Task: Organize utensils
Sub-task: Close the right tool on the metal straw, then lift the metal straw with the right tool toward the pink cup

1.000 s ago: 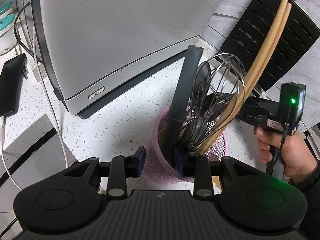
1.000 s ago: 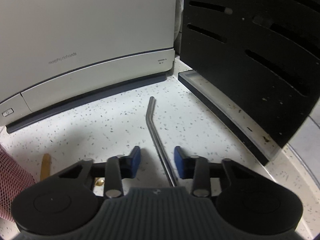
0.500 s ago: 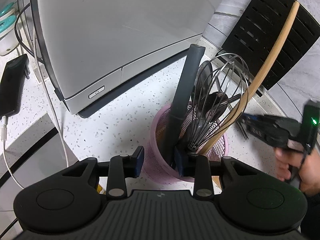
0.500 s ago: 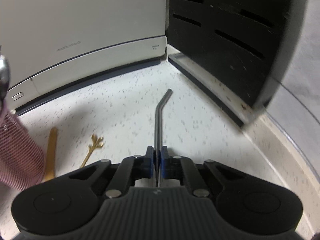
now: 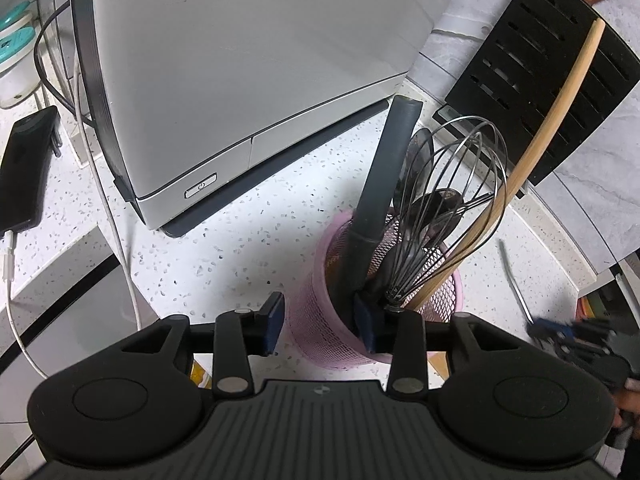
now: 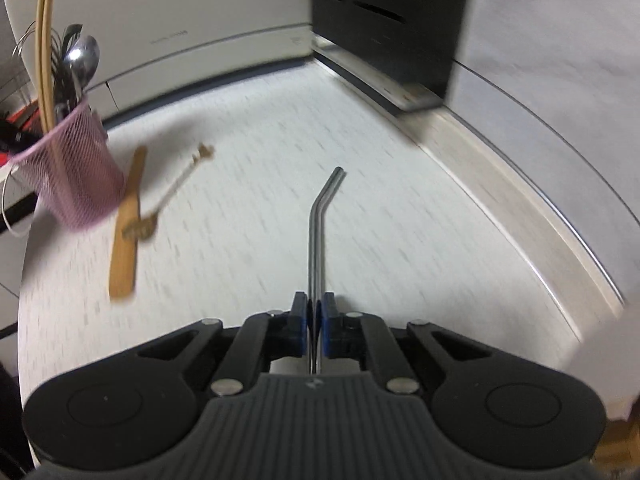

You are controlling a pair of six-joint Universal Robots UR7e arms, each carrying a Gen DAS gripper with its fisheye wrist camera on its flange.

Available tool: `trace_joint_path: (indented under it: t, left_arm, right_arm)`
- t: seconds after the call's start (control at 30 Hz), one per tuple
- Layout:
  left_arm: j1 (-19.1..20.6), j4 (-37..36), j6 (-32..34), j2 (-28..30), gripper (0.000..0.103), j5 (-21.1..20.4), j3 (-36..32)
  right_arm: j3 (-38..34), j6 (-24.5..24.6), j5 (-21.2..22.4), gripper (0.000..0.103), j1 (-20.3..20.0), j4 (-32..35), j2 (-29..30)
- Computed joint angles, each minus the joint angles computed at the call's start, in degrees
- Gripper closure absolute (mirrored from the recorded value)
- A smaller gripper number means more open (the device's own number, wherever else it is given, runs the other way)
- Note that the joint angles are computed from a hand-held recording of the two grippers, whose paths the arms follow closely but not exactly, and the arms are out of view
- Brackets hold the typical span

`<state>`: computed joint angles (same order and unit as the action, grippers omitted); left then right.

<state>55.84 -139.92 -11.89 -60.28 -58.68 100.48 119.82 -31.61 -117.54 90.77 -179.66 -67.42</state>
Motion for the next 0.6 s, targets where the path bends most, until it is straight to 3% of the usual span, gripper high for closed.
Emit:
trace_joint_path:
  t: [0.27, 0.6]
  left_arm:
    - [-0.4, 0.4, 0.0, 0.4, 0.058, 0.4, -0.1]
    - [-0.5, 0.2, 0.0, 0.3, 0.058, 0.8, 0.2]
  right_arm:
    - [7.9, 1.5, 0.9, 0.099, -2.9, 0.4, -9.1]
    - [10.1, 1.1, 0.4, 0.095, -3.2, 0.8, -11.5]
